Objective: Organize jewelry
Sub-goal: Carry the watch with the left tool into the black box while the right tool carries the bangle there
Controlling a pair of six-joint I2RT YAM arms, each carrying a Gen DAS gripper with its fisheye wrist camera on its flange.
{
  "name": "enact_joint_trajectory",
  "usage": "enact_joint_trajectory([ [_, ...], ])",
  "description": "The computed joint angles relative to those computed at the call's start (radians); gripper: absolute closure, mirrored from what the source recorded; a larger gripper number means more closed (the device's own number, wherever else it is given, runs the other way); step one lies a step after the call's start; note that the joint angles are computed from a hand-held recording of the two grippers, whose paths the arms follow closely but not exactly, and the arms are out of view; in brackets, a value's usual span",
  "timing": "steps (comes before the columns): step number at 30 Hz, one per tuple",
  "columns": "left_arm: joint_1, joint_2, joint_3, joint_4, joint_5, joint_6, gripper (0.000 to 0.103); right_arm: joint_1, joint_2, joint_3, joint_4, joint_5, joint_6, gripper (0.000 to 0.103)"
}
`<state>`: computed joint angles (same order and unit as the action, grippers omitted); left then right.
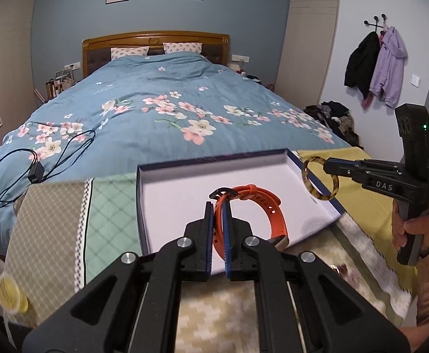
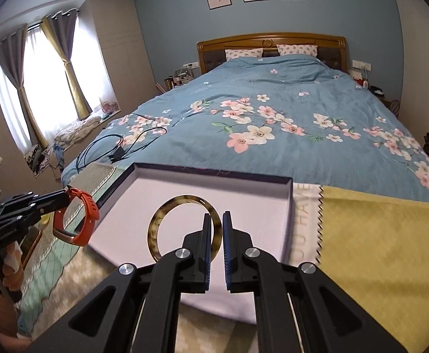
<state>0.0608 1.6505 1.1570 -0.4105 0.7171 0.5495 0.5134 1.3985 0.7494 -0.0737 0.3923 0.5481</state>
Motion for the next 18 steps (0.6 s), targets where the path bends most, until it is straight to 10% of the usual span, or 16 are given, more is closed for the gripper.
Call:
enact_joint_trajectory([
  [18,-0.168,0.411,0.391,0.013,-0.19,-0.141,0.096,-0.198,0.371,0.288,-0.048,-0.15,-0.027,0.097],
])
